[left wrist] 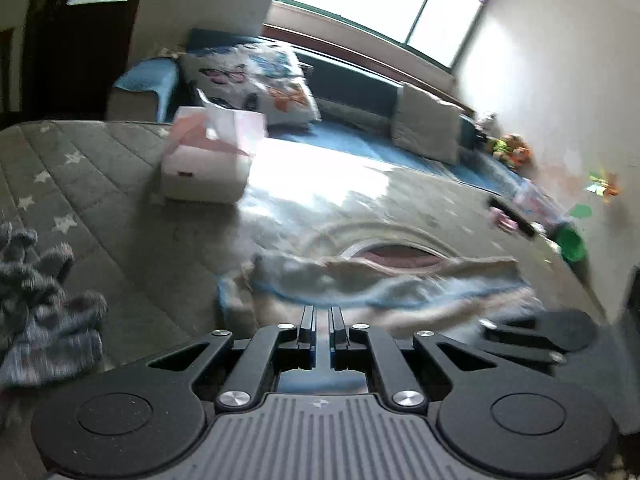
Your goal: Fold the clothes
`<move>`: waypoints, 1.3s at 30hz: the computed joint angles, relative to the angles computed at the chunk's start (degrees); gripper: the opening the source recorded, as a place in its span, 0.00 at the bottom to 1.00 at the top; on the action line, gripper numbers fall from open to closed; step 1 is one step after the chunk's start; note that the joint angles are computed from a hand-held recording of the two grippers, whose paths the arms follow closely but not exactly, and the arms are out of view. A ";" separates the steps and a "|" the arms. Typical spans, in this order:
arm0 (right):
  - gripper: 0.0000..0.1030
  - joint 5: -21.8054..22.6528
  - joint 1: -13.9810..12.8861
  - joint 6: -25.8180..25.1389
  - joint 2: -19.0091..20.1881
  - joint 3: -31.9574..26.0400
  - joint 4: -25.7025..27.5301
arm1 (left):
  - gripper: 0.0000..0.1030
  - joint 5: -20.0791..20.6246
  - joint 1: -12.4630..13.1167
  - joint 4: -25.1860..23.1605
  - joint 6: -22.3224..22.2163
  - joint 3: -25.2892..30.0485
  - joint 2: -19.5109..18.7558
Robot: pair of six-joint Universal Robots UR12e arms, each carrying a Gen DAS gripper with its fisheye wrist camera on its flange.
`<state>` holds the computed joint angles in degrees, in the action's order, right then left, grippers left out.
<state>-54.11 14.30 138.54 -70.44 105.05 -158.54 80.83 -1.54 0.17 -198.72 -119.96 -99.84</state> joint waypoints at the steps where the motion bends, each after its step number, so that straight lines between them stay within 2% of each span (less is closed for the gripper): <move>1: 0.30 -0.38 -0.20 0.31 0.14 -0.15 0.35 | 0.06 0.83 0.00 -0.05 -0.84 0.36 -0.54; 6: 0.30 -1.69 -0.90 0.79 0.29 -0.27 1.01 | 0.06 4.41 0.14 -1.02 -4.58 0.90 -1.78; 12: 0.30 -1.05 -1.91 0.33 -0.63 0.49 1.65 | 0.06 5.07 -0.74 2.35 -2.90 1.23 -1.77; 14: 0.30 -0.77 -2.05 -0.99 -1.29 1.04 2.60 | 0.06 6.33 -1.18 0.81 -1.20 2.11 -2.24; 17: 0.30 -1.00 -2.02 -3.18 -2.06 1.87 3.99 | 0.06 8.91 -1.34 -2.99 -1.45 3.13 -3.02; 20: 0.30 -0.99 -2.07 -4.90 -2.79 2.85 4.34 | 0.06 8.79 -1.13 -1.78 -2.42 2.41 -2.84; 23: 0.30 -0.19 -2.14 -4.97 -3.20 3.69 3.19 | 0.06 9.39 -1.87 -1.22 -1.29 1.93 -1.89; 29: 0.30 0.13 -2.08 -5.84 -3.92 4.71 3.70 | 0.06 6.90 -3.36 0.09 2.53 -0.04 0.56; 33: 0.30 -0.05 -3.55 -4.01 -5.03 5.77 1.83 | 0.06 6.81 -4.41 -0.03 3.02 -1.79 1.90; 39: 0.30 -3.53 -7.05 2.30 -6.37 7.47 -2.47 | 0.06 7.55 -5.42 -0.03 2.00 -3.95 3.09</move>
<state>-57.64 7.26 140.84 -76.80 112.52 -161.02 88.39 -6.96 0.13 -196.72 -123.91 -96.75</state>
